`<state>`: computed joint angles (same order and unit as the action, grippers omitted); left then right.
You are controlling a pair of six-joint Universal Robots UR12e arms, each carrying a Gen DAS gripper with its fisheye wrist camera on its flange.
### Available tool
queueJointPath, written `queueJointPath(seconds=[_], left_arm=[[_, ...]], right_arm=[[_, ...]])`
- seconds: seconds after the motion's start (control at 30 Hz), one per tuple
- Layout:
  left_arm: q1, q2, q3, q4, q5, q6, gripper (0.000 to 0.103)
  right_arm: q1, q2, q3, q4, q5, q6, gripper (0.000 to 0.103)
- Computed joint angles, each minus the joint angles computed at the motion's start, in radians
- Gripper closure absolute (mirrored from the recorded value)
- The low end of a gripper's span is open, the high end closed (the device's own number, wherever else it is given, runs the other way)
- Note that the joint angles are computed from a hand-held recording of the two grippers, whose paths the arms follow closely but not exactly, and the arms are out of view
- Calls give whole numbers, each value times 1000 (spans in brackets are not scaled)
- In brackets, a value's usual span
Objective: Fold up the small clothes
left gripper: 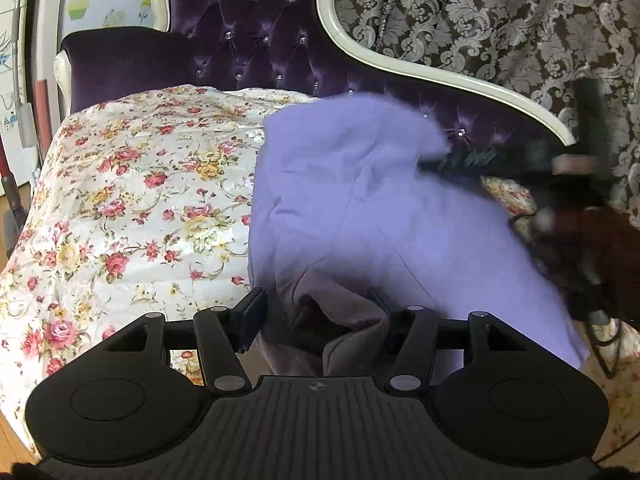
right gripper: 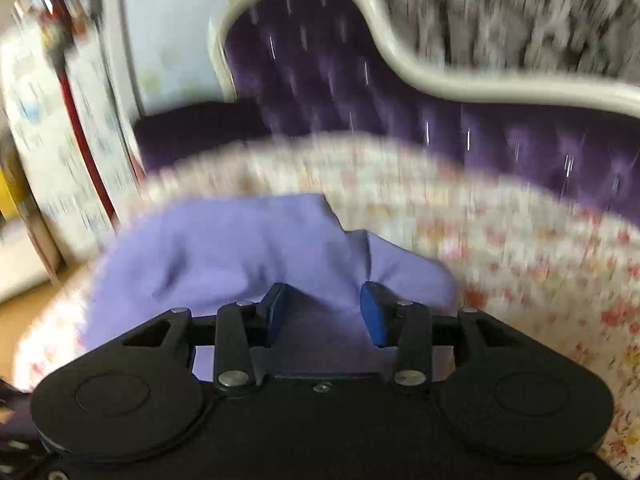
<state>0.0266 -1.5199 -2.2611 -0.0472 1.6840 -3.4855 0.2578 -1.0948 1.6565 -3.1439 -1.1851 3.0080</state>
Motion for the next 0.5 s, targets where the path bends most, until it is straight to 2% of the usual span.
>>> queueJointPath(seconds=[0.03, 0.07, 0.2, 0.27, 0.3, 0.33, 0.37, 0.43, 0.5], left_arm=[[1, -3, 1, 1, -1, -4, 48], [2, -7, 3, 0, -3, -7, 48], [0, -9, 2, 8, 1, -10, 47], [-6, -3, 0, 18, 10, -6, 47], [-9, 3, -1, 22, 13, -7, 46], [-11, 10, -2, 22, 14, -10, 40], [-17, 17, -1, 17, 26, -16, 28], [-37, 23, 5, 10, 77, -16, 16], [-65, 30, 10, 9, 141, -6, 14]], right_arm=[[5, 4, -15, 56, -16, -12, 52], [5, 5, -20, 70, -15, -12, 52], [0, 4, 13, -17, -6, -1, 50], [-18, 7, 9, -49, 54, 11, 46], [-29, -1, 26, -81, 83, 35, 42], [-37, -10, 44, -116, 102, 65, 35], [-44, -20, 59, -148, 119, 89, 30], [-60, -51, 111, -222, 145, 112, 13], [-67, -80, 155, -282, 141, 108, 4]])
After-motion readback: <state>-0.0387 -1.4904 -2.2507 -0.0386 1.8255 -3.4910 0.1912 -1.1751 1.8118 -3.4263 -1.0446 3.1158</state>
